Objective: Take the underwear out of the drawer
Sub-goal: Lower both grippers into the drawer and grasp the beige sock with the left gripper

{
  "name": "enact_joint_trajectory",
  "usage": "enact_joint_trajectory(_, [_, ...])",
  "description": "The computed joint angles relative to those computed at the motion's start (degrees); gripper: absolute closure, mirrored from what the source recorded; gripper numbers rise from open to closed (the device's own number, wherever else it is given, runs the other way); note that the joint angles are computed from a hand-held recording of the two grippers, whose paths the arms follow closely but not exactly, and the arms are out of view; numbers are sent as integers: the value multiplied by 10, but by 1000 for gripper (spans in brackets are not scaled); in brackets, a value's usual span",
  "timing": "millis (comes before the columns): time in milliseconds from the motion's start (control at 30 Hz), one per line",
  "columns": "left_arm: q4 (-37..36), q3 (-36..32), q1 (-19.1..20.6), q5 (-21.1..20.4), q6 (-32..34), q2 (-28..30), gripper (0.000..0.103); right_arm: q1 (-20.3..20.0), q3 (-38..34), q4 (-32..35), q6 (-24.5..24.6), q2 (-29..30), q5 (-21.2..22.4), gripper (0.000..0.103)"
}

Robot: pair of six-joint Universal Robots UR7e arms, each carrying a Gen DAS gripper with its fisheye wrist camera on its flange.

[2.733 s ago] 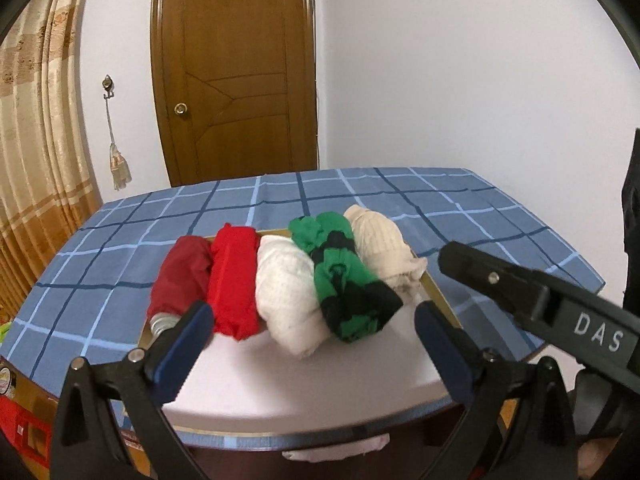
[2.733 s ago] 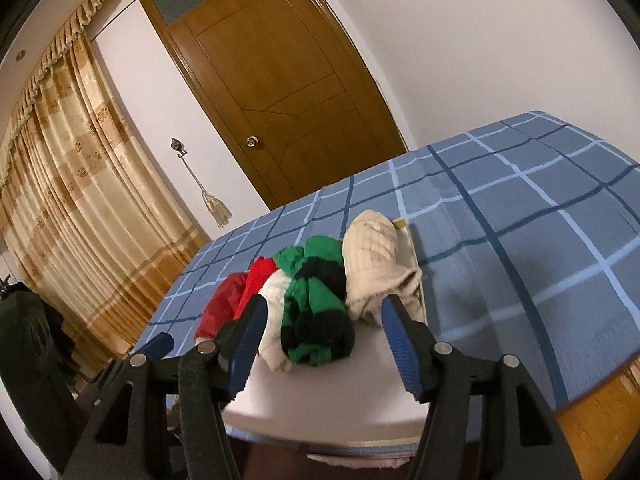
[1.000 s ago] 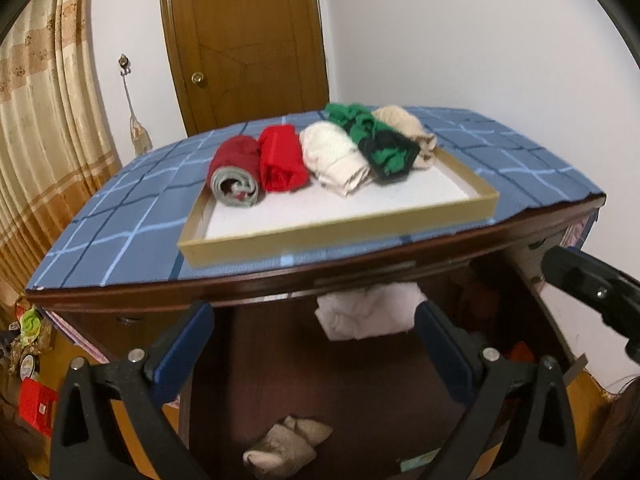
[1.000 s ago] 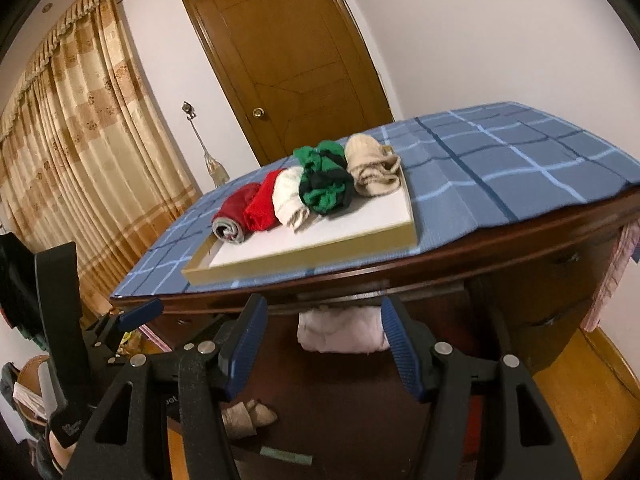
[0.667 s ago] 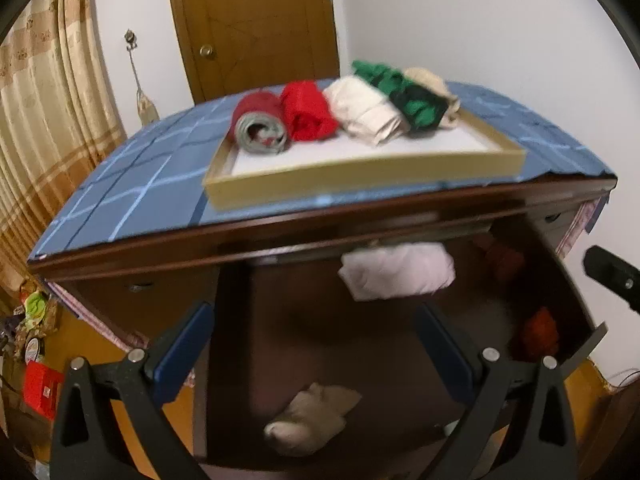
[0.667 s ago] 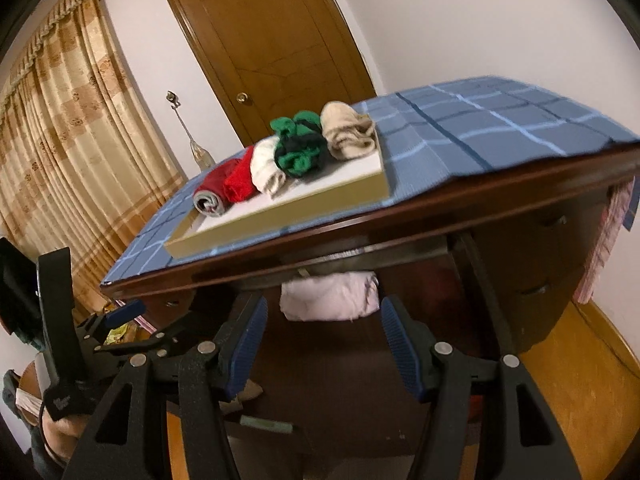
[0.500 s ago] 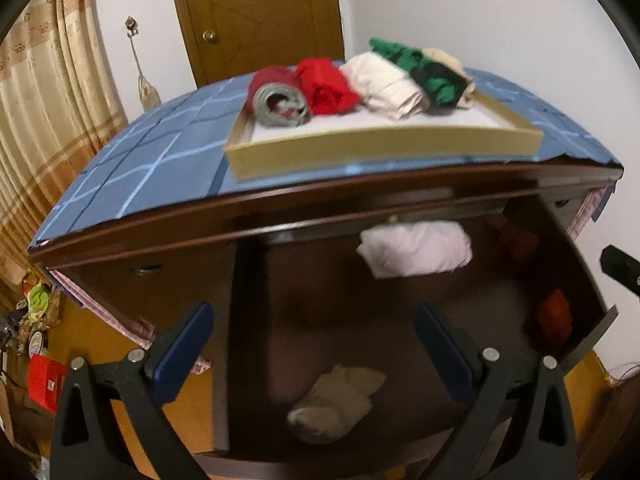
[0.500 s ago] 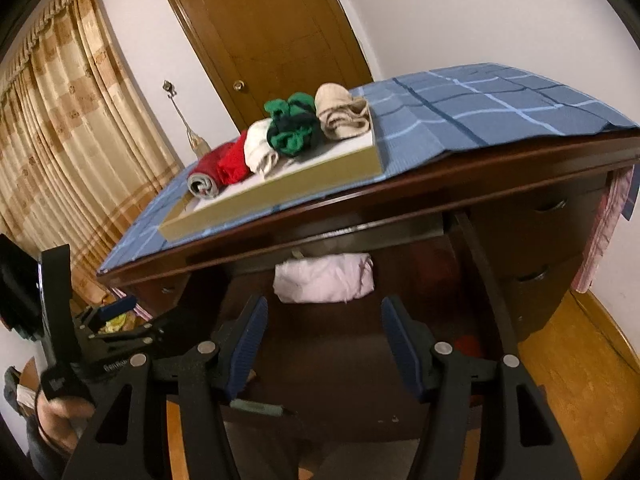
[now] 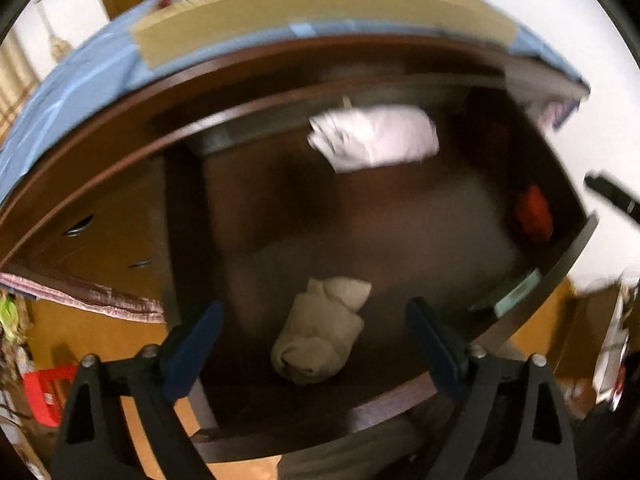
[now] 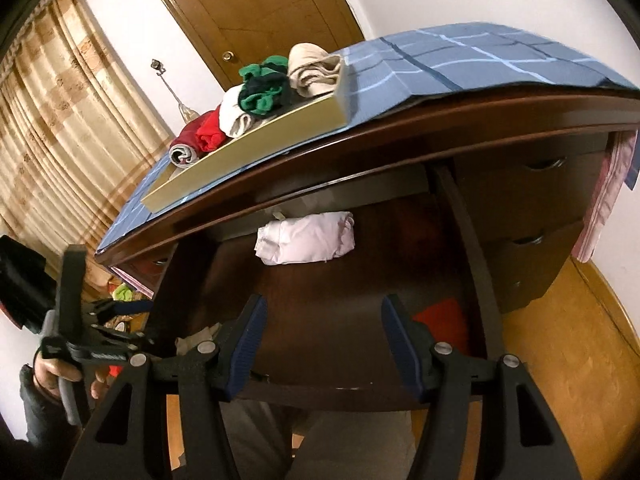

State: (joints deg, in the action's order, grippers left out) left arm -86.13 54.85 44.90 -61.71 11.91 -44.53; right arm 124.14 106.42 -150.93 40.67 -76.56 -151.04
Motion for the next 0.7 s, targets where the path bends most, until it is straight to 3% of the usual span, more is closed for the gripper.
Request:
enact_joint_trajectory(200, [67, -26, -1, 19, 13, 26, 11, -6, -12, 86, 29, -35, -6, 41])
enact_joint_trajectory(400, [169, -123, 10, -16, 1, 76, 12, -23, -45, 208, 59, -49, 4, 41])
enact_joint_trajectory(467, [205, -158, 15, -29, -8, 96, 13, -31, -50, 214, 50, -49, 26, 41])
enact_joint_trajectory(533, [242, -198, 20, -31, -22, 118, 25, -40, -63, 237, 35, -43, 51, 41])
enact_joint_trajectory(600, [247, -201, 20, -12, -23, 123, 28, -42, -73, 261, 32, -35, 51, 41])
enact_joint_trajectory(700, [252, -195, 16, -3, -15, 123, 28, -48, -70, 244, 17, -33, 64, 42])
